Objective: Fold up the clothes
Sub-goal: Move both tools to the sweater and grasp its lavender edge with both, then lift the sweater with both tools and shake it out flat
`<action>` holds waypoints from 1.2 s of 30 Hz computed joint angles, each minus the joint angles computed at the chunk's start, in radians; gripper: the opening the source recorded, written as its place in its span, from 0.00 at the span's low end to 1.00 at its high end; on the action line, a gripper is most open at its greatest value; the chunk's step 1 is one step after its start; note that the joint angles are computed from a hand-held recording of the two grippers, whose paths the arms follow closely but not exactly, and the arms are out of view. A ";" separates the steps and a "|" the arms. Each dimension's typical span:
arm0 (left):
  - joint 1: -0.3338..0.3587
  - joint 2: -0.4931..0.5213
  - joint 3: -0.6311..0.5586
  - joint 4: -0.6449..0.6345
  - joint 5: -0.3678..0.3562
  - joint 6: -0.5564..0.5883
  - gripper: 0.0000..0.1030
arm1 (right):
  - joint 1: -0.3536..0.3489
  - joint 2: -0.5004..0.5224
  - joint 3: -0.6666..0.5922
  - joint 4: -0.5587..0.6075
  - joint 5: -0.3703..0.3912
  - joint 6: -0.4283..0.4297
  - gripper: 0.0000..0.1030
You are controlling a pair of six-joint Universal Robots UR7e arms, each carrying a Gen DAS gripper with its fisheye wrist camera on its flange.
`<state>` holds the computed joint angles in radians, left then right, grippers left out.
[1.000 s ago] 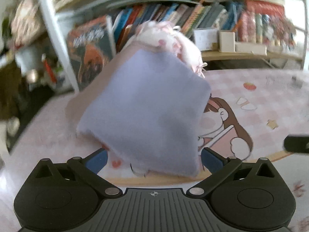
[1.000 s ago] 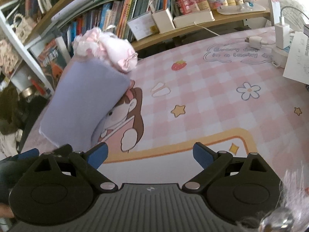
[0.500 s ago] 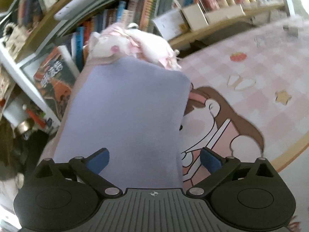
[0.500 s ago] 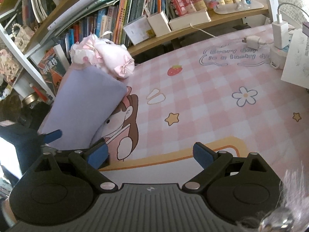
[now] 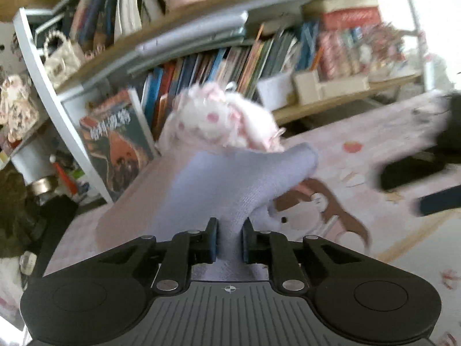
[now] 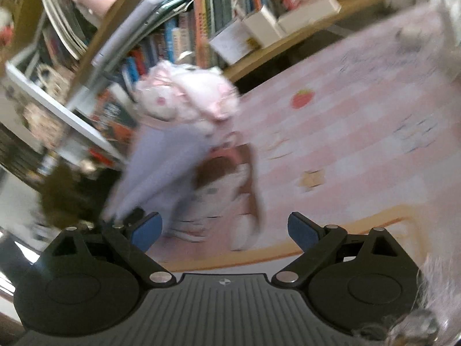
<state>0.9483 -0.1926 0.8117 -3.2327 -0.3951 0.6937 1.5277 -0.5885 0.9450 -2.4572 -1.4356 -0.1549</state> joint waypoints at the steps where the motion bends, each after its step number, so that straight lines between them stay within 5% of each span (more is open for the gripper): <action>1: -0.007 -0.024 0.042 0.000 -0.003 -0.020 0.14 | -0.003 0.015 -0.027 0.037 0.039 0.029 0.92; 5: -0.023 -0.060 0.120 0.000 0.010 -0.049 0.14 | -0.006 0.085 -0.135 0.168 0.151 0.132 0.92; 9: -0.034 -0.097 0.201 0.022 0.019 -0.109 0.15 | 0.002 0.147 -0.211 0.214 0.179 0.212 0.87; 14: -0.033 -0.125 0.271 0.121 0.080 -0.204 0.25 | 0.019 0.205 -0.301 0.261 0.098 0.276 0.17; 17: -0.029 -0.127 0.297 0.184 0.119 -0.234 0.34 | 0.019 0.193 -0.282 0.245 0.126 0.253 0.12; 22: -0.024 -0.131 0.321 0.136 0.105 -0.187 0.30 | 0.024 0.147 -0.213 0.177 0.196 0.191 0.11; 24: -0.028 -0.160 0.346 0.125 0.049 -0.190 0.13 | 0.027 0.129 -0.186 0.150 0.214 0.185 0.10; 28: -0.062 -0.242 0.402 -0.007 -0.149 -0.087 0.11 | 0.027 0.096 -0.163 0.082 0.301 0.208 0.10; 31: -0.089 -0.329 0.441 -0.103 -0.374 -0.024 0.11 | 0.041 0.070 -0.182 0.016 0.422 0.171 0.10; 36: -0.093 -0.459 0.465 -0.229 -0.803 -0.073 0.11 | 0.099 0.090 -0.332 -0.070 0.675 0.099 0.10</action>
<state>0.8548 -0.6514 1.2765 -3.4618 -1.1981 0.6208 1.6272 -0.4981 0.6132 -2.5274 -0.7603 -0.0564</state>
